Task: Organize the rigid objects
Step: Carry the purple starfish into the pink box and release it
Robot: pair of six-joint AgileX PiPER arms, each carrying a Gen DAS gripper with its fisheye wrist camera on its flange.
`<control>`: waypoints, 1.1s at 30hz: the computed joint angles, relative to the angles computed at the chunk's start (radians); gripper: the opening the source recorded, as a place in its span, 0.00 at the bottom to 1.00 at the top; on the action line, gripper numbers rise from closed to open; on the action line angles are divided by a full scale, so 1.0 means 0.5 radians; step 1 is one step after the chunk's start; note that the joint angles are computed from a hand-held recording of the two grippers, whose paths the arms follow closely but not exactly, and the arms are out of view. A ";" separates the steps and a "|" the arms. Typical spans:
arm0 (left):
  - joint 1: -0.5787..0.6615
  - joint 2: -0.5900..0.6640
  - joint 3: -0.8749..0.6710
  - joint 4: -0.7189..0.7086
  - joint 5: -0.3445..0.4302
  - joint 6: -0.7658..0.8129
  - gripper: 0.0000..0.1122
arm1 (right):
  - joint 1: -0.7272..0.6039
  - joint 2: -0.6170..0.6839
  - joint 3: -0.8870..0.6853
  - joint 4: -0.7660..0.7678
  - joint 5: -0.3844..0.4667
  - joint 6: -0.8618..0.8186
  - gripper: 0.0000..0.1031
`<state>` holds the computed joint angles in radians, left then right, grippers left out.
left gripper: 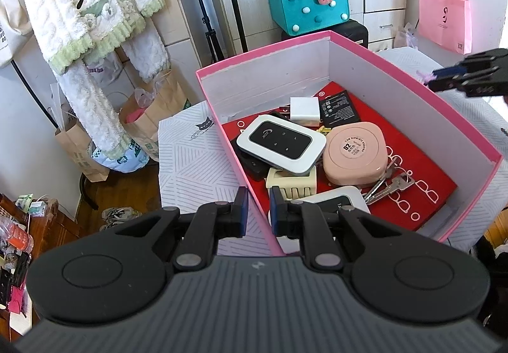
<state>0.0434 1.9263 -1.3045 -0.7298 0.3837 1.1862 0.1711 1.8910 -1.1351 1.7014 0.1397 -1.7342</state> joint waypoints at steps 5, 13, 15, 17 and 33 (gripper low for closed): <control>0.001 0.001 -0.006 0.000 0.011 -0.008 0.12 | -0.054 -0.148 -0.031 -0.382 0.449 0.473 0.31; 0.012 0.009 -0.022 -0.020 0.030 0.002 0.12 | 0.101 0.094 -0.703 -1.469 1.154 1.465 0.31; 0.011 0.010 -0.026 -0.009 0.031 -0.007 0.12 | 0.164 0.262 -0.990 -1.757 1.369 1.760 0.31; 0.017 0.013 -0.025 -0.026 0.035 0.011 0.12 | 0.215 0.423 -1.249 -1.961 1.550 1.976 0.31; 0.020 0.037 -0.058 -0.003 0.062 -0.067 0.12 | 0.056 0.248 -1.011 -1.779 1.353 1.879 0.41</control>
